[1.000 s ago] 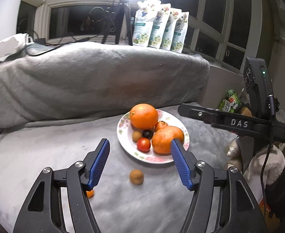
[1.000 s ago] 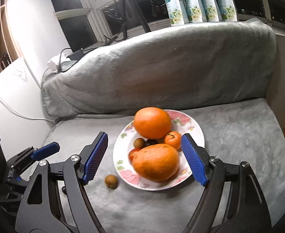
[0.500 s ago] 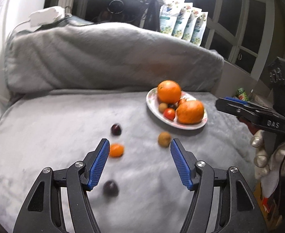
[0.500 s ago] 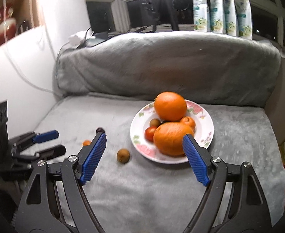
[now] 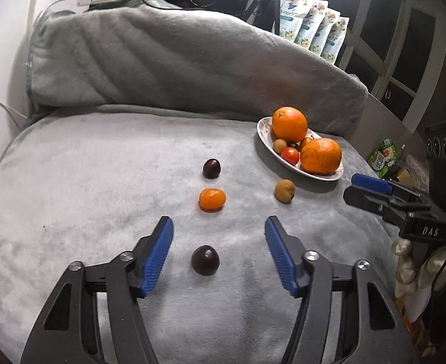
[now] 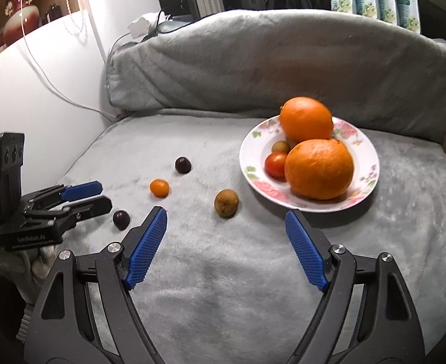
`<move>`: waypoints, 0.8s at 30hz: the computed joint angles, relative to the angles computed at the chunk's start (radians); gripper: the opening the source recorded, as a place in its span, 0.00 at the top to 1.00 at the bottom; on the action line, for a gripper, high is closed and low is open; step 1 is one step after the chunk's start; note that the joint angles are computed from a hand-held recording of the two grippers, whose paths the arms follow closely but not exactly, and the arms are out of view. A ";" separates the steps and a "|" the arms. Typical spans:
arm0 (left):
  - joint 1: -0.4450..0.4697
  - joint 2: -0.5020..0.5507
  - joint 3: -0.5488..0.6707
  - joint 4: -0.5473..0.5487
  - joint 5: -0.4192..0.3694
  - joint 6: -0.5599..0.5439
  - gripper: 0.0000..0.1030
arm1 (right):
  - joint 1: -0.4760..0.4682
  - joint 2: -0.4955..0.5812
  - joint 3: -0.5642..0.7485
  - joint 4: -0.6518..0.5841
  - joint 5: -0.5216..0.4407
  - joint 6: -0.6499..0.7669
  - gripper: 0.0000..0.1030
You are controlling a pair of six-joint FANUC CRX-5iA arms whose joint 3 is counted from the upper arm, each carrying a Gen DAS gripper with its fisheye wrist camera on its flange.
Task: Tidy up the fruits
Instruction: 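Withdraw both tools from the plate toward the loose small fruits, then lower the right tool to the brown kiwi while the left tool approaches an orange kumquat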
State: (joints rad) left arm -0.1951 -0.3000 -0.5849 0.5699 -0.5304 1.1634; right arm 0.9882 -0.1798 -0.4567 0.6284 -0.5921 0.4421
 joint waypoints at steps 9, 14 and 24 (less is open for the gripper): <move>0.009 0.047 0.011 0.053 -0.022 -0.048 0.54 | 0.004 0.070 0.078 -0.101 -0.034 0.109 0.32; 0.013 0.091 0.033 0.080 -0.027 -0.052 0.56 | -0.010 0.117 0.128 -0.169 -0.052 0.167 0.41; 0.002 0.184 0.107 0.050 -0.053 -0.047 0.62 | -0.038 0.180 0.182 -0.241 -0.079 0.206 0.51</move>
State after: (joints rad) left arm -0.1928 -0.1155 -0.4775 0.6202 -0.5837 1.1163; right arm 0.9500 0.0001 -0.2747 0.3873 -0.6708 0.6485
